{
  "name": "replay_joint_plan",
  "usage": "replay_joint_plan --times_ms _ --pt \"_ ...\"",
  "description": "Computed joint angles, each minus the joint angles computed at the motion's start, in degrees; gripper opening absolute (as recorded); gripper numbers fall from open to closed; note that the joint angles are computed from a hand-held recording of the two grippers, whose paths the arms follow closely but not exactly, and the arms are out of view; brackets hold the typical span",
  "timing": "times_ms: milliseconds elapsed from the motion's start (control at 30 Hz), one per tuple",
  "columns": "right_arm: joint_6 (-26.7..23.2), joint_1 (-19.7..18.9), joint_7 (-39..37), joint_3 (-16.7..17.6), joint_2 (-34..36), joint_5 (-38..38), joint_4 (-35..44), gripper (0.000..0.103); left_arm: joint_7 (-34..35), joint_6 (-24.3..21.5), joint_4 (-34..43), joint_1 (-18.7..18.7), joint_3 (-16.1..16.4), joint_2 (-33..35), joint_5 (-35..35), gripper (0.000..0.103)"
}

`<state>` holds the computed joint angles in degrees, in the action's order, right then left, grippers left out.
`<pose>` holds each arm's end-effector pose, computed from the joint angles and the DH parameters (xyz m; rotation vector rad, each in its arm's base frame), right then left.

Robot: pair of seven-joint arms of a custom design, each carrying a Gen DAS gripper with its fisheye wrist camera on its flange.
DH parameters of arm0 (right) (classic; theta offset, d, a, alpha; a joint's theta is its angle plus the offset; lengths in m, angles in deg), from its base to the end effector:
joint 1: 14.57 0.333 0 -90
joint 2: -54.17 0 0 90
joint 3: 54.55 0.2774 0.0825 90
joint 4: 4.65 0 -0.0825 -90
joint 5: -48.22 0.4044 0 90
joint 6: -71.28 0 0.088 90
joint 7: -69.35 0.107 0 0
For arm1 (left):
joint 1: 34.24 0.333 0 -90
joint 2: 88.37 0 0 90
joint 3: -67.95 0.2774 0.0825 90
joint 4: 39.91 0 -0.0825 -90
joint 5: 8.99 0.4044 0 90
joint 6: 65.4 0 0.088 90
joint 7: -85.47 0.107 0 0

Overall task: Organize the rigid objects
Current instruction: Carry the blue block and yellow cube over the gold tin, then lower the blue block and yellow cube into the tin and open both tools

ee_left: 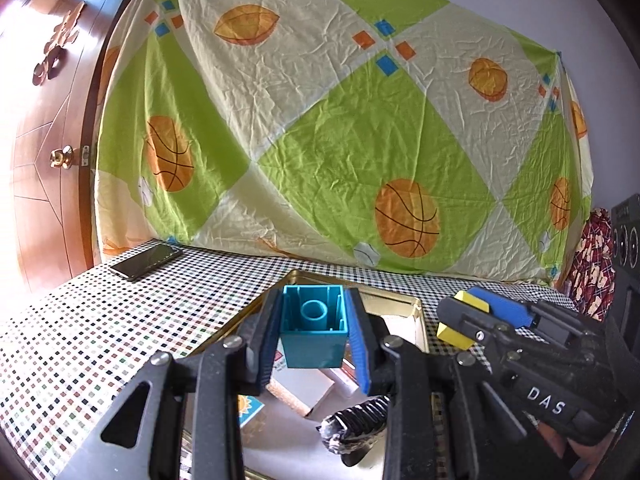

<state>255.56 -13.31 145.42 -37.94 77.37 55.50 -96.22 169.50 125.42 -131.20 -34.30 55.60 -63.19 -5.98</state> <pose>0.6944 0.1728 0.5136 -1.6251 1.1737 -0.8281 0.7048 -0.1302 0.5045 -1.3988 1.5182 -1.3112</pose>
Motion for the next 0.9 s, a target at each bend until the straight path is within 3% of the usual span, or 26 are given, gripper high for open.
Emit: replay_joint_plan --times_ms 233,333,633,900 --pt "-5.0 2.2 -1.0 -1.4 3.9 0.8 7.0 0.039 -0.8 -4.5 3.9 -4.5 6.9 1.9 -1.6 0.03" --pt "-7.8 5.0 -0.9 -4.1 5.9 1.0 10.7 0.039 -1.3 -7.3 6.3 -6.1 9.1 3.1 -1.1 0.03" --pt "-14.7 10.7 1.6 -10.1 12.2 -0.5 21.0 0.039 1.1 -13.3 10.6 -3.3 5.3 5.6 -0.6 0.03" --pt "-20.9 12.8 4.6 -12.5 16.7 -2.2 28.8 0.039 1.5 -15.0 12.1 -3.9 5.8 6.7 -0.4 0.03"
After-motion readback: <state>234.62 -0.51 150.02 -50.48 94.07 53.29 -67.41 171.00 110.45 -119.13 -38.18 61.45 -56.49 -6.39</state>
